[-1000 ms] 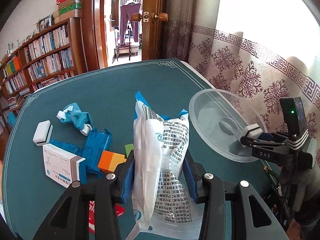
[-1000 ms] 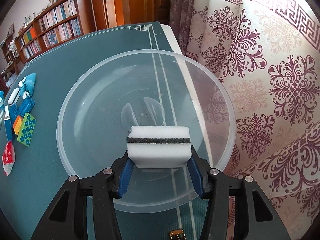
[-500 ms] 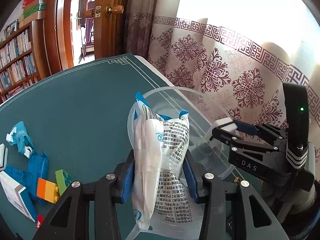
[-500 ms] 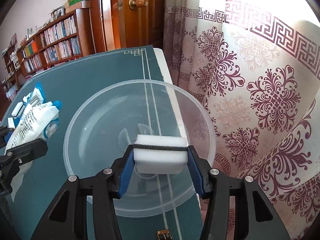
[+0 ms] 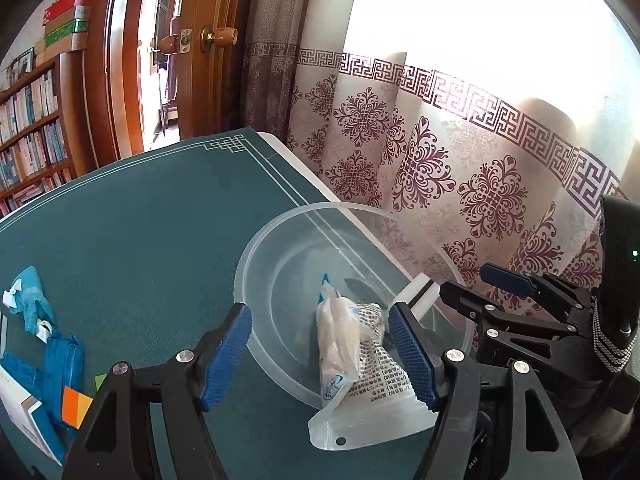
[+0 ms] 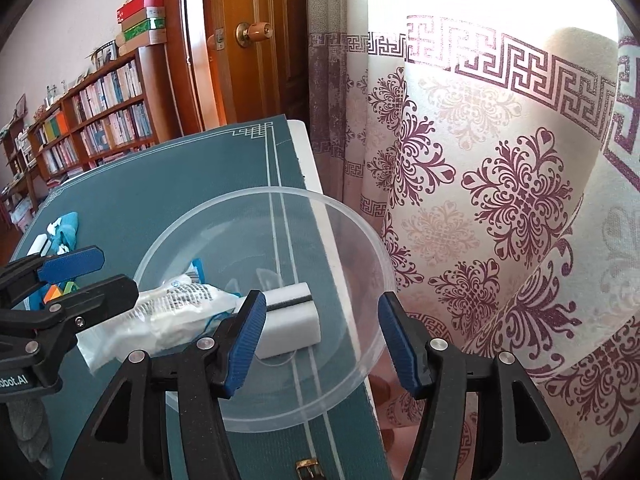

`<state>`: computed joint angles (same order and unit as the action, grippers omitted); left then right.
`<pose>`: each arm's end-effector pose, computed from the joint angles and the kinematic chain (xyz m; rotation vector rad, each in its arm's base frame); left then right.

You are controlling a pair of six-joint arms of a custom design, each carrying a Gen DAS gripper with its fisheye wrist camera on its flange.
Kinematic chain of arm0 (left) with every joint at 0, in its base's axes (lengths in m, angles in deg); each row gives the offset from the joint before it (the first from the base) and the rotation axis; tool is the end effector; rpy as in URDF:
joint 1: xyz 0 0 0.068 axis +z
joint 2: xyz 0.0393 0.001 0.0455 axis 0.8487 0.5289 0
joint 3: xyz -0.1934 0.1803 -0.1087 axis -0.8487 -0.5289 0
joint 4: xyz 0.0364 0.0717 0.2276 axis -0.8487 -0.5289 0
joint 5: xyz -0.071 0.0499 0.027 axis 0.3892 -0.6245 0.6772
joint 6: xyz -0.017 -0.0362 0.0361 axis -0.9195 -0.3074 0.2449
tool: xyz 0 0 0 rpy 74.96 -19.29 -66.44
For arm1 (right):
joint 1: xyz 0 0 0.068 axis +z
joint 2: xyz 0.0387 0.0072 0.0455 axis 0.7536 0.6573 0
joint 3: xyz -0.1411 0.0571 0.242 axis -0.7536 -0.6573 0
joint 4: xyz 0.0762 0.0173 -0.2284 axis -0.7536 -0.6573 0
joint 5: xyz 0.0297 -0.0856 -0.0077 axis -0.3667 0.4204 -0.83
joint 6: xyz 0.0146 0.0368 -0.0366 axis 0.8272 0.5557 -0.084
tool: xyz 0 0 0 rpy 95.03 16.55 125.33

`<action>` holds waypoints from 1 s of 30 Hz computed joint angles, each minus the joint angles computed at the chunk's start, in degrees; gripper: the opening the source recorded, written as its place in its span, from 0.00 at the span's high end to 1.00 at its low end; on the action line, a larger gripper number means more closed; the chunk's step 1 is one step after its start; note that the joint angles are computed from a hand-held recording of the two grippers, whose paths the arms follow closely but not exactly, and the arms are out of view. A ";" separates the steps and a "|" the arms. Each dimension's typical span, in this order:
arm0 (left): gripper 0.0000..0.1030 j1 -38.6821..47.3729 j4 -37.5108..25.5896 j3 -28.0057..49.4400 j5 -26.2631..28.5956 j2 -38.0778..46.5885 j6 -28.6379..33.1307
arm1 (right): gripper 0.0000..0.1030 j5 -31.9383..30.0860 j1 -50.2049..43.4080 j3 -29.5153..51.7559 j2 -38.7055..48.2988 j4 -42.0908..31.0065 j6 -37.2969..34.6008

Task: Organize objects
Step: 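Open the right gripper to drop the sponge in the bowl while the left releases the bag there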

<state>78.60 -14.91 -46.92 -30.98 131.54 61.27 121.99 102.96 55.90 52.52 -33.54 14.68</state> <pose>0.2001 0.0508 0.0618 0.5505 2.2856 -0.4451 0.1503 0.1678 0.0518 0.2057 2.3136 -0.0682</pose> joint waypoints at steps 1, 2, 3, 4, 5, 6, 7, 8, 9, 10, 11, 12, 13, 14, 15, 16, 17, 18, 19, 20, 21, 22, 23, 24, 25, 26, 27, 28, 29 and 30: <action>0.27 0.64 -0.27 0.25 0.12 0.08 0.15 | 0.42 0.04 0.25 -0.15 0.08 0.09 0.40; 0.26 1.23 -0.41 0.47 0.11 0.18 0.18 | 0.42 0.04 0.44 -0.27 0.36 0.46 0.63; 0.26 1.80 -0.39 0.62 -0.04 0.31 0.20 | 0.42 0.13 0.69 -0.25 0.37 0.29 0.92; 0.25 2.29 -0.21 0.73 -0.34 0.50 0.18 | 0.42 0.24 1.08 -0.19 0.30 -0.04 1.30; 0.23 2.86 -0.19 0.83 -0.59 0.65 0.34 | 0.42 0.14 1.41 -0.16 0.50 0.10 1.47; 0.22 3.58 -0.50 0.98 -0.48 0.80 0.74 | 0.42 0.03 1.78 -0.09 0.56 -0.05 1.65; 0.22 4.30 -1.04 1.18 -0.18 0.90 1.18 | 0.42 -0.01 2.23 0.17 0.62 -0.65 1.89; 0.22 5.07 -1.68 1.35 0.13 0.85 1.74 | 0.42 0.14 2.77 0.40 0.83 -1.17 2.24; 0.22 5.63 -1.81 1.32 0.35 0.84 2.15 | 0.42 0.27 3.31 0.66 0.88 -1.76 2.56; 0.21 6.19 -1.73 1.17 0.53 0.82 2.63 | 0.42 0.35 3.83 0.76 0.84 -2.15 2.84; 0.21 6.58 -1.47 0.99 0.53 0.85 3.00 | 0.42 0.43 4.33 0.89 0.81 -2.51 3.13; 0.20 7.02 -1.28 0.78 0.53 0.84 3.56 | 0.42 0.53 4.80 1.00 0.83 -2.74 3.37; 0.20 7.60 -1.22 0.61 0.64 0.85 4.27 | 0.42 0.71 5.33 1.19 0.71 -3.29 3.66; 0.20 8.15 -1.27 0.52 0.77 0.91 4.91 | 0.42 0.87 5.84 1.45 0.59 -3.94 3.87; 0.20 8.71 -1.48 0.53 0.90 0.98 5.43 | 0.42 0.87 6.25 1.73 0.58 -4.53 3.95; 0.20 9.43 -2.00 0.68 1.14 1.02 5.98 | 0.42 0.83 6.65 2.12 0.60 -5.30 4.06; 0.20 10.12 -2.82 0.94 1.50 0.97 6.47 | 0.42 0.80 7.11 2.57 0.62 -6.14 4.19; 0.19 10.94 -3.84 1.26 2.01 0.88 7.11 | 0.42 0.78 7.60 2.94 0.64 -6.80 4.30; 0.19 11.86 -4.80 1.53 2.49 0.75 7.82 | 0.42 0.80 8.12 3.18 0.57 -7.26 4.47; 0.19 12.71 -5.49 1.74 2.84 0.64 8.39 | 0.42 0.69 8.65 3.37 0.44 -7.44 4.63; 0.18 13.58 -6.02 1.85 3.14 0.48 8.97 | 0.42 0.26 9.11 3.22 0.19 -6.94 4.62; 0.18 14.43 -6.48 1.96 3.41 0.40 9.54 | 0.42 -0.47 9.38 2.96 -0.10 -6.00 4.32; 0.17 15.35 -7.31 2.27 3.77 0.35 10.25 | 0.42 -1.01 9.77 2.85 -0.32 -5.39 4.23; 0.17 16.25 -8.32 2.67 4.12 0.32 10.96 | 0.42 -1.32 10.20 2.97 -0.47 -5.27 4.29; 0.17 17.01 -9.49 3.17 4.39 0.20 11.49 | 0.42 -1.68 10.59 3.19 -0.55 -5.10 4.22; 0.16 17.97 -10.90 3.75 4.77 0.12 12.22 | 0.42 -2.15 10.96 3.38 -0.56 -4.74 4.06; 0.16 19.01 -12.32 4.37 5.20 0.05 13.02 | 0.42 -2.50 11.34 3.73 -0.56 -4.77 3.95; 0.16 20.05 -13.63 4.92 5.62 -0.05 13.84 | 0.41 -2.52 11.83 4.50 -0.43 -5.63 3.93; 0.16 21.07 -14.73 5.39 5.96 -0.12 14.67 | 0.42 -2.61 12.05 5.60 -0.35 -7.04 3.43; 0.16 22.05 -15.60 5.80 6.26 -0.09 15.51 | 0.41 -2.81 12.41 6.73 0.02 -8.47 3.05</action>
